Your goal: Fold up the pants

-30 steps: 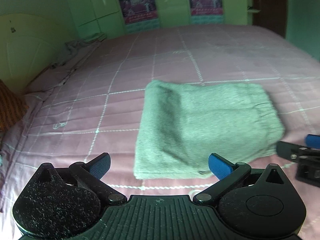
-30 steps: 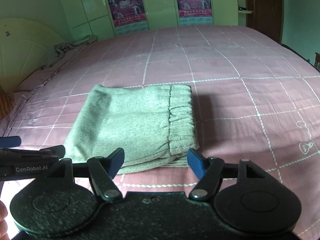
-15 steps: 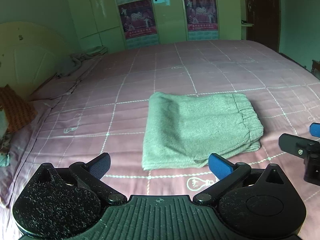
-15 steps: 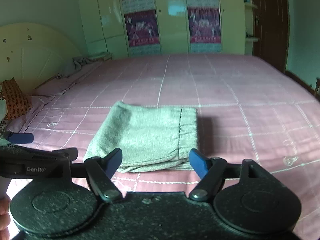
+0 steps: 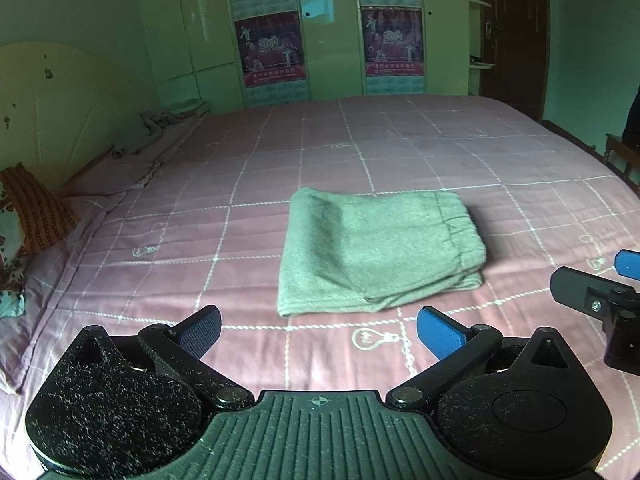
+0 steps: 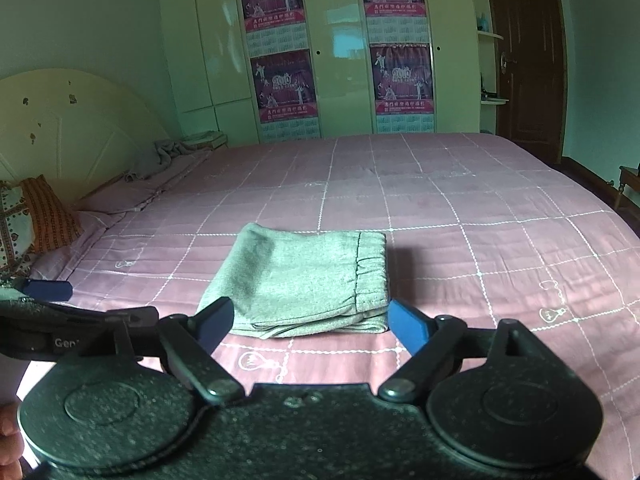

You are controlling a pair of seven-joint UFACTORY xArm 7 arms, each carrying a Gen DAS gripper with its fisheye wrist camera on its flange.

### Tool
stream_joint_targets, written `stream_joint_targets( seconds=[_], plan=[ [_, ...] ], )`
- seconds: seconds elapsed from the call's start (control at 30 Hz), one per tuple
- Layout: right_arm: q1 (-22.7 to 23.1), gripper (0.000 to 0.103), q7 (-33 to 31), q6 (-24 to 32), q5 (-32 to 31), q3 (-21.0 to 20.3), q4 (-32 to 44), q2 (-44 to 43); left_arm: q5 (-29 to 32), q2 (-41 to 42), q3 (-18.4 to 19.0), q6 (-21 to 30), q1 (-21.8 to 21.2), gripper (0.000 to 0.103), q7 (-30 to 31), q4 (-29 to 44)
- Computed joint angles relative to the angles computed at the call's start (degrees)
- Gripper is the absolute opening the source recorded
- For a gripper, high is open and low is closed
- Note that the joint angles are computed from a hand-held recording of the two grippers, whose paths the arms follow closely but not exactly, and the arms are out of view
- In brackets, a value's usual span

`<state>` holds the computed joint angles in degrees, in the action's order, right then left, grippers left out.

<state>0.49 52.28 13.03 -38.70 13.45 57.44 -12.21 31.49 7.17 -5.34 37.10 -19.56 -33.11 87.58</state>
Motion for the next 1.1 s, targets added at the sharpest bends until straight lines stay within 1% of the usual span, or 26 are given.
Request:
stream_joint_targets(
  seconds=[0.17, 0.23, 0.43, 0.47, 0.6, 0.67, 0.77, 0.9, 1.0, 1.1],
  plan=[
    [-1.2, 0.085, 2.2, 0.4, -1.7, 1.1, -2.1, -2.2, 0.8, -2.3, -0.5, 0.1, -0.1, 0.103, -2.4, -2.7],
    [-2.1, 0.085, 3.4, 1.2, -3.1, 2.0, -2.4, -2.8, 2.4, -2.9, -0.8, 0.1, -0.1, 0.103, -3.3, -3.4],
    [-3.3, 0.086, 5.8, 1.3, -4.6, 3.3, -3.9, -4.7, 3.0, -3.9, -1.7, 0.0, 0.3, 0.103, -3.6, -4.0],
    [-3.5, 0.089, 6.0, 1.1, -4.7, 3.4, -4.0, -4.9, 2.4, -4.0, -1.8, -0.1, 0.4, 0.103, -3.2, -4.0],
    [-4.2, 0.089, 7.0, 0.6, -4.9, 4.2, -4.9, -6.1, -1.4, -4.7, -2.1, -1.4, 0.9, 0.103, -1.5, -4.8],
    [-4.7, 0.089, 7.3, 0.4, -5.1, 4.6, -5.2, -6.5, -1.9, -5.0, -2.3, -1.5, 1.0, 0.103, -1.8, -5.0],
    [-5.1, 0.090, 7.4, 0.5, -4.7, 5.1, -5.7, -7.1, -0.3, -5.3, -2.5, -1.0, 0.9, 0.103, -3.5, -5.0],
    [-5.6, 0.090, 7.0, 0.2, -4.1, 5.4, -5.8, -7.2, 3.2, -5.0, -2.9, 1.1, 0.4, 0.103, -5.1, -4.4],
    [-5.7, 0.090, 6.5, 0.2, -3.8, 5.6, -5.6, -7.1, 3.9, -4.8, -3.0, 1.8, 0.1, 0.103, -3.9, -4.1],
    [-5.8, 0.090, 6.4, 0.1, -3.7, 5.7, -5.6, -7.0, 5.1, -4.8, -3.0, 2.4, -0.3, 0.103, -4.8, -3.9]
  ],
)
